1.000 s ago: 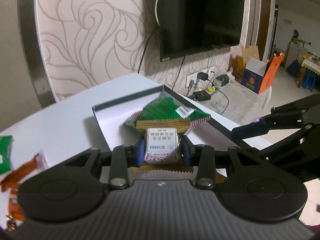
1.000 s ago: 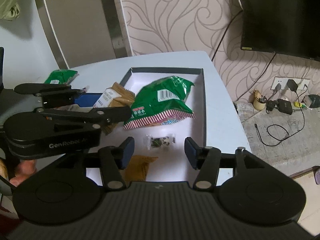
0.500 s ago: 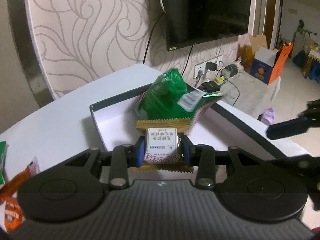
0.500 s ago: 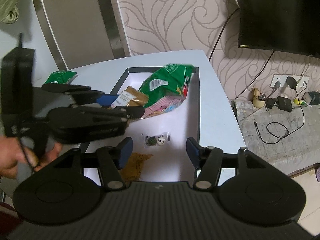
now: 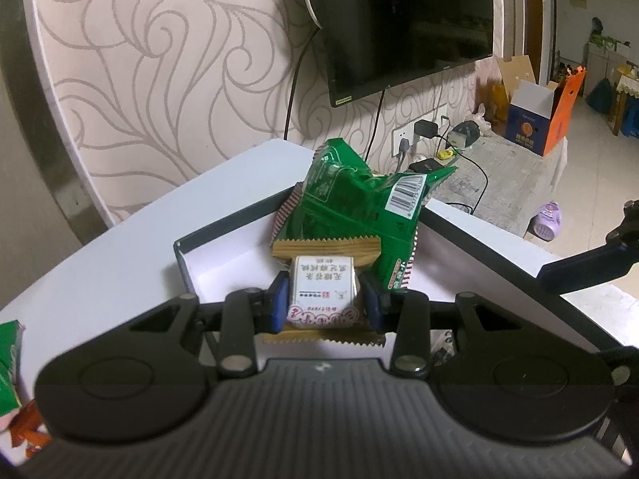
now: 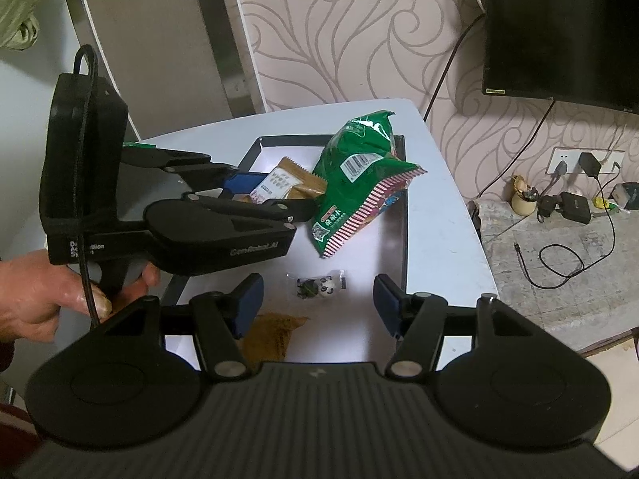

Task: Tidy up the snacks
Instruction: 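Open the right gripper over the box while the left gripper releases the beige pastry inside, then move both tools back toward the snacks on the table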

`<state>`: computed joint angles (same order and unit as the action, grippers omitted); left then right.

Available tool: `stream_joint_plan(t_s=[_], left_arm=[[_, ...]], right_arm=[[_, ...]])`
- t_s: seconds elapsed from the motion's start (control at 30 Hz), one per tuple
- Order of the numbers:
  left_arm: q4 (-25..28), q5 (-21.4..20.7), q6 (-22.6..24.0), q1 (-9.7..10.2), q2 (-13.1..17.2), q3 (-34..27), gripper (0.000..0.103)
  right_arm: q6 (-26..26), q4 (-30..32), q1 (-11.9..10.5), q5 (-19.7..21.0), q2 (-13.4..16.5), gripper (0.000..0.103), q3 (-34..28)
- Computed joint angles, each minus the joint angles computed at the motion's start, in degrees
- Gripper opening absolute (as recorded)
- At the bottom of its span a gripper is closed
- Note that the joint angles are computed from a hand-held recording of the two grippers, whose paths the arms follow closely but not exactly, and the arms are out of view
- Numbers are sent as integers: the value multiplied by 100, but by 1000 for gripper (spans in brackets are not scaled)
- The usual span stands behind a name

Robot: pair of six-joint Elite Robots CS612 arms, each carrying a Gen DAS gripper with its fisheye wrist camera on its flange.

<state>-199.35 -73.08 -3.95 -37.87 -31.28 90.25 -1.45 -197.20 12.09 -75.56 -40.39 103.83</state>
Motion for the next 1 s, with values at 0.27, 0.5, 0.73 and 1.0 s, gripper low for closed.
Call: stream_joint_plan(t_s=[0.27, 0.5, 0.73, 1.0], left_arm=[[-187, 23, -5, -17, -64, 114, 77], [-656, 108, -54, -63, -68, 271, 79], [-1450, 330, -224, -82, -91, 527, 79], [-1810, 363, -380, 0, -313, 1018, 79]], right_arm=[[-27, 44, 0, 91, 1, 69, -10], [-61, 43, 9, 89, -22, 71, 25], [178, -12, 54, -183, -26, 72, 41], [580, -172, 260, -572, 19, 72, -56]])
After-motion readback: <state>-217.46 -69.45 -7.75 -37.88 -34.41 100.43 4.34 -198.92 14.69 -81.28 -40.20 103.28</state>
